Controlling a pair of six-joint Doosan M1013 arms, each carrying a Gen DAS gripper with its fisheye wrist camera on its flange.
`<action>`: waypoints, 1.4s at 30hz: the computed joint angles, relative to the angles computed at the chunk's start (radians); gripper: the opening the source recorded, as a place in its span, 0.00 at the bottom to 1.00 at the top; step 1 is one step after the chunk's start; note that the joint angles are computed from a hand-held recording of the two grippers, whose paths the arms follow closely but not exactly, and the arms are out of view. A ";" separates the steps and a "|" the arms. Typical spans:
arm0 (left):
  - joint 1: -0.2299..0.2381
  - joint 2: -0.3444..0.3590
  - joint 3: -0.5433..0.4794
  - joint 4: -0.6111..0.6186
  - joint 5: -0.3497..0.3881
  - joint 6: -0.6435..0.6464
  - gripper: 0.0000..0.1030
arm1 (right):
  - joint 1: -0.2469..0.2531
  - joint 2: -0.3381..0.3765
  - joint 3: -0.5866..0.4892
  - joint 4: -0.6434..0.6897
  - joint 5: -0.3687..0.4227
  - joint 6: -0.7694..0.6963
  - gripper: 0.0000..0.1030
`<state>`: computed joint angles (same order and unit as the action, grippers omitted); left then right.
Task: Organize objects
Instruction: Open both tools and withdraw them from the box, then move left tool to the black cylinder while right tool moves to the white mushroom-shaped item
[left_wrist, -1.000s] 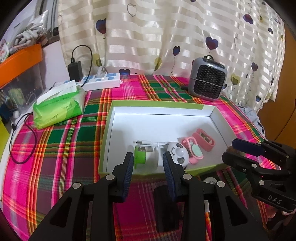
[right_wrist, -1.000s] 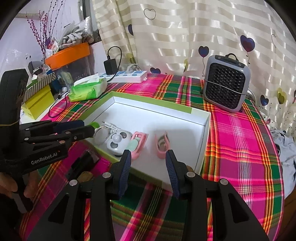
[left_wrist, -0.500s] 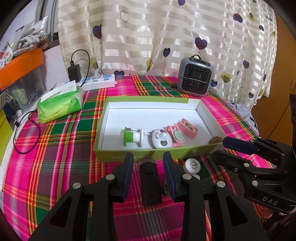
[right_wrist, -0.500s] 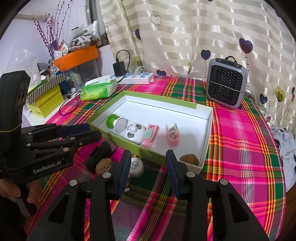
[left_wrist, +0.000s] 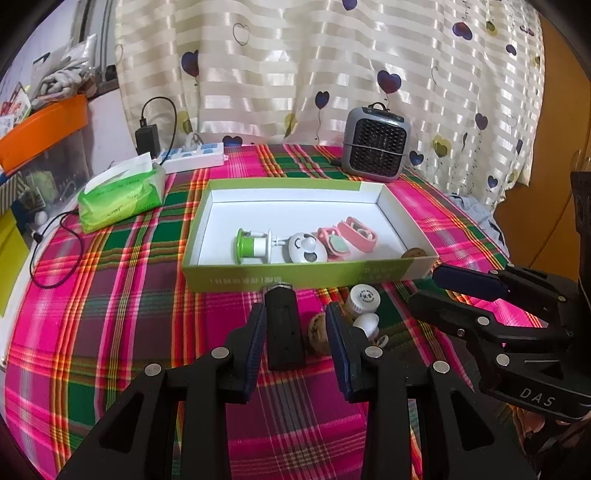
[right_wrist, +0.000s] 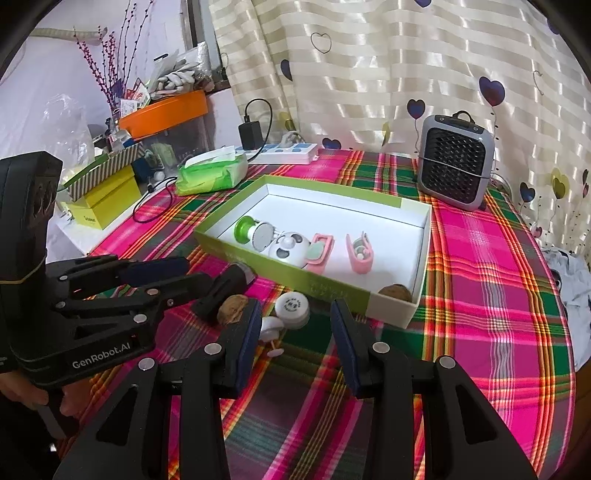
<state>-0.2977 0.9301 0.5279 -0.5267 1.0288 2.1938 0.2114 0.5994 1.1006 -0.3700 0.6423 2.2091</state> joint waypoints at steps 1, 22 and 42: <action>0.000 -0.001 0.002 0.000 0.000 0.001 0.30 | 0.001 0.000 0.000 0.002 0.001 -0.002 0.39; 0.001 -0.001 0.006 -0.003 0.004 0.006 0.30 | 0.004 0.004 -0.006 0.025 0.013 -0.024 0.39; 0.003 0.033 -0.046 0.014 0.049 -0.032 0.30 | -0.005 0.012 -0.004 0.078 0.016 -0.055 0.39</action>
<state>-0.2951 0.9626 0.4818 -0.5128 1.0774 2.1620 0.2060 0.6111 1.0962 -0.2924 0.6588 2.1537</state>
